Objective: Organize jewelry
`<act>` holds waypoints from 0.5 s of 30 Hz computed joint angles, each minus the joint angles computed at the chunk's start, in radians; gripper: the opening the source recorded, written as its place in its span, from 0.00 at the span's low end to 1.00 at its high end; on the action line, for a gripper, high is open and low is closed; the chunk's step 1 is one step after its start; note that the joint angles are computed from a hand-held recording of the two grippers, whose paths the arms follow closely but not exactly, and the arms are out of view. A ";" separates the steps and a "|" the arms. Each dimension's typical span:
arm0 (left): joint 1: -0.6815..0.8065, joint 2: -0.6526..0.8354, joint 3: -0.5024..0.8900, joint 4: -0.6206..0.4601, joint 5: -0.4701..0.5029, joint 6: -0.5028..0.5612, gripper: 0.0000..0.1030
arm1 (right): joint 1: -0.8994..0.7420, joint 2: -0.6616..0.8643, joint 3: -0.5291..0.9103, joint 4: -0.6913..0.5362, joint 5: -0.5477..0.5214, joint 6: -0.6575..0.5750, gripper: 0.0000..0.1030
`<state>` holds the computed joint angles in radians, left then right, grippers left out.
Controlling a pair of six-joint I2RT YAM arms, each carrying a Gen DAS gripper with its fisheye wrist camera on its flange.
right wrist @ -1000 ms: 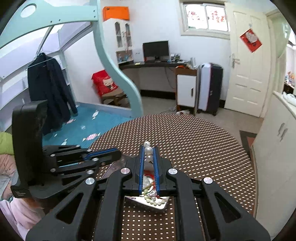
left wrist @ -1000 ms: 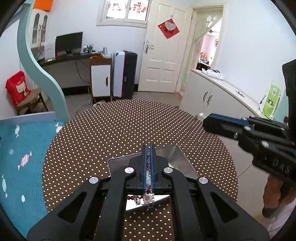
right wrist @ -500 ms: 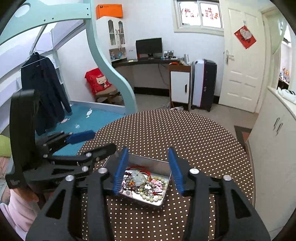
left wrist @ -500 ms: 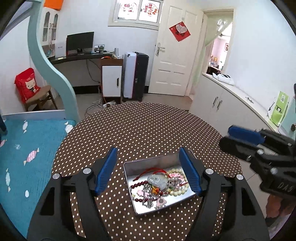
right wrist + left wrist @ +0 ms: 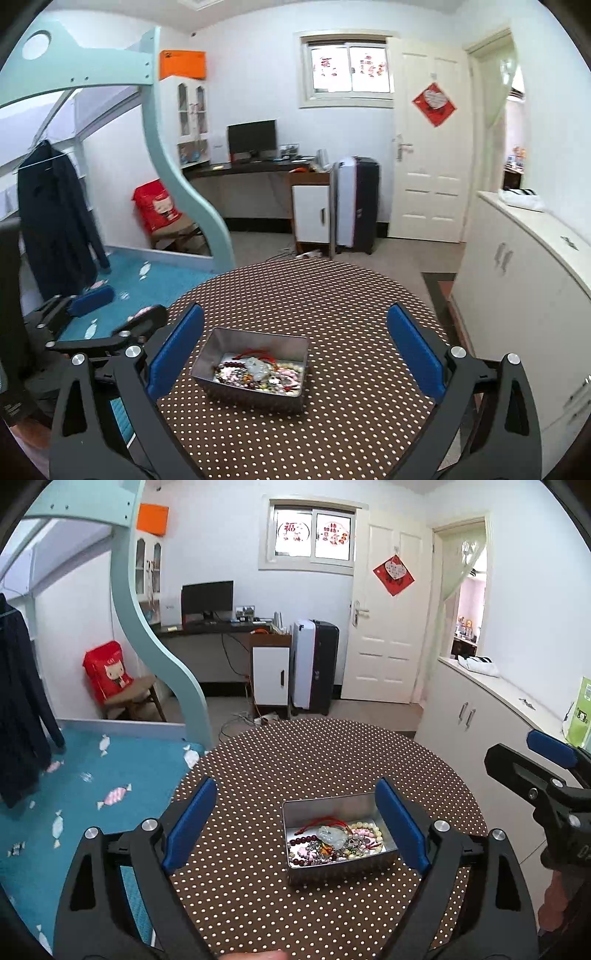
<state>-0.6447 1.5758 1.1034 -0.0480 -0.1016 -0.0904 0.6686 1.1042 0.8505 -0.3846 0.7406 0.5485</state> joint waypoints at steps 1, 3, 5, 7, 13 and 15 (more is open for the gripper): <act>-0.006 -0.019 -0.012 0.002 -0.004 0.007 0.86 | 0.009 -0.003 0.001 -0.013 0.015 0.015 0.93; -0.016 -0.047 -0.031 0.009 -0.018 0.015 0.86 | 0.035 -0.009 0.004 -0.046 0.053 0.049 0.93; -0.016 -0.066 -0.042 0.009 -0.013 0.024 0.86 | 0.054 -0.018 0.000 -0.066 0.085 0.067 0.93; -0.025 -0.085 -0.056 0.014 -0.020 0.030 0.86 | 0.066 -0.017 0.003 -0.078 0.103 0.073 0.93; -0.045 -0.108 -0.063 0.008 -0.027 0.039 0.86 | 0.102 -0.016 0.012 -0.118 0.162 0.106 0.93; -0.054 -0.112 -0.065 0.005 -0.031 0.041 0.86 | 0.107 -0.018 0.010 -0.129 0.171 0.119 0.93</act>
<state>-0.6983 1.4636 1.0383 -0.0433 -0.1322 -0.0497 0.7760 1.0858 0.8608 -0.5134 0.9121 0.6671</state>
